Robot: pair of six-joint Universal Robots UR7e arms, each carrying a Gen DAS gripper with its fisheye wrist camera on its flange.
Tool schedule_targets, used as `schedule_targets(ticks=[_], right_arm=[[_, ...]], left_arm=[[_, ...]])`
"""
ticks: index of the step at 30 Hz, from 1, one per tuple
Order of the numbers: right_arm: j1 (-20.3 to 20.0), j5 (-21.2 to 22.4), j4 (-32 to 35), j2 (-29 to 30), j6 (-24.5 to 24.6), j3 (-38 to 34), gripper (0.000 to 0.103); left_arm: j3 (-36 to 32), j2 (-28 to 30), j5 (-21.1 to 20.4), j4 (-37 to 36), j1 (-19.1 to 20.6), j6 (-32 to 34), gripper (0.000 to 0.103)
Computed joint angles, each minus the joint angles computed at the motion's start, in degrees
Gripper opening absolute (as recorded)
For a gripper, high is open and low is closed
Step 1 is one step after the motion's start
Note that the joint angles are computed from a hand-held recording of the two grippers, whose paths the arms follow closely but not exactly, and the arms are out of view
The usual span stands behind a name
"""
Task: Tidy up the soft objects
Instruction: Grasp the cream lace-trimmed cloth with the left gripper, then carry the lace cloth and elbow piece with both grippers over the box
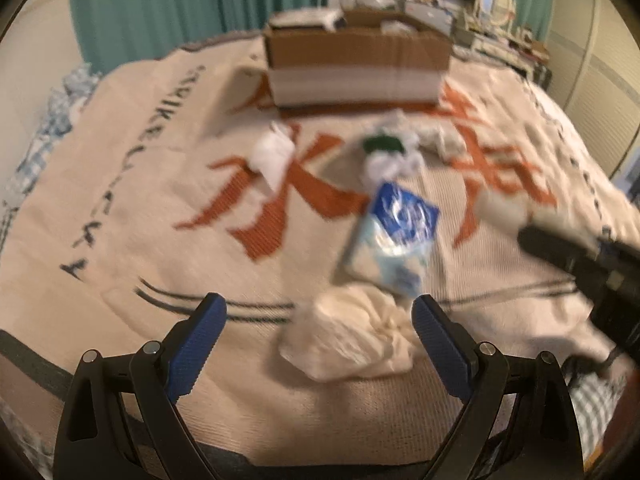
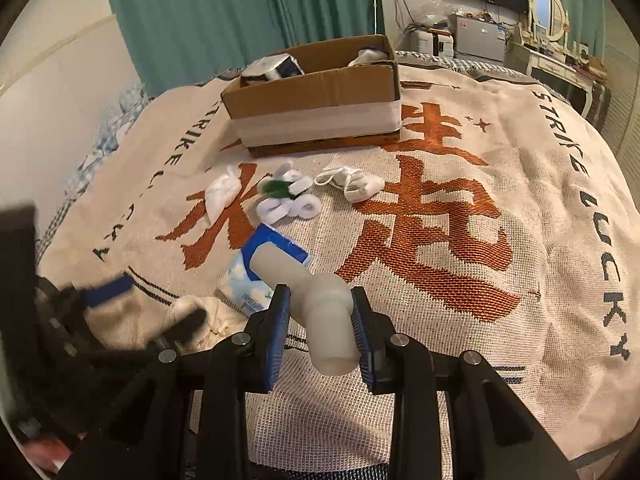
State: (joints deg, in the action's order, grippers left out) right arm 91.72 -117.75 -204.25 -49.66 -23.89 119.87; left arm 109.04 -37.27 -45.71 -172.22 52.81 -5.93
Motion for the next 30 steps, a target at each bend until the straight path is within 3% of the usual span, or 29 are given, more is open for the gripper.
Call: schedule_targets(ticks=[2, 7, 10, 12, 17, 19, 30], right_arm=[[-0.4, 0.8, -0.3, -0.2, -0.5, 0.0, 0.030], [-1.2, 1.7, 0.0, 0.5, -0.7, -0.5, 0.030], [-1.7, 1.2, 0.7, 1.0, -0.4, -1.1, 0.030], [-2.0, 1.1, 1.2, 1.2, -0.2, -1.4, 0.030], [-2.1, 0.1, 1.9, 1.9, 0.1, -2.3, 0.030], [-2.1, 0.1, 2.0, 2.0, 0.0, -2.4, 0.030], [0.5, -0.1, 1.0, -0.9, 1.1, -0.2, 0.030]], left_arm=[[0.3, 0.7, -0.8, -0.8, 0.0, 1.1, 0.090], [-0.5, 2.4, -1.0, 0.6, 0.3, 2.9, 0.089], [-1.2, 2.7, -2.7, 2.3, 1.3, 2.6, 0.077], [-1.5, 3.2, -2.8, 2.5, 1.5, 3.2, 0.075], [-0.6, 2.7, -5.9, 0.2, 1.6, 6.2, 0.039], [-0.3, 2.4, -6.9, -0.1, 1.5, 7.1, 0.031], [1.0, -1.9, -6.0, -1.6, -0.5, 7.5, 0.027]])
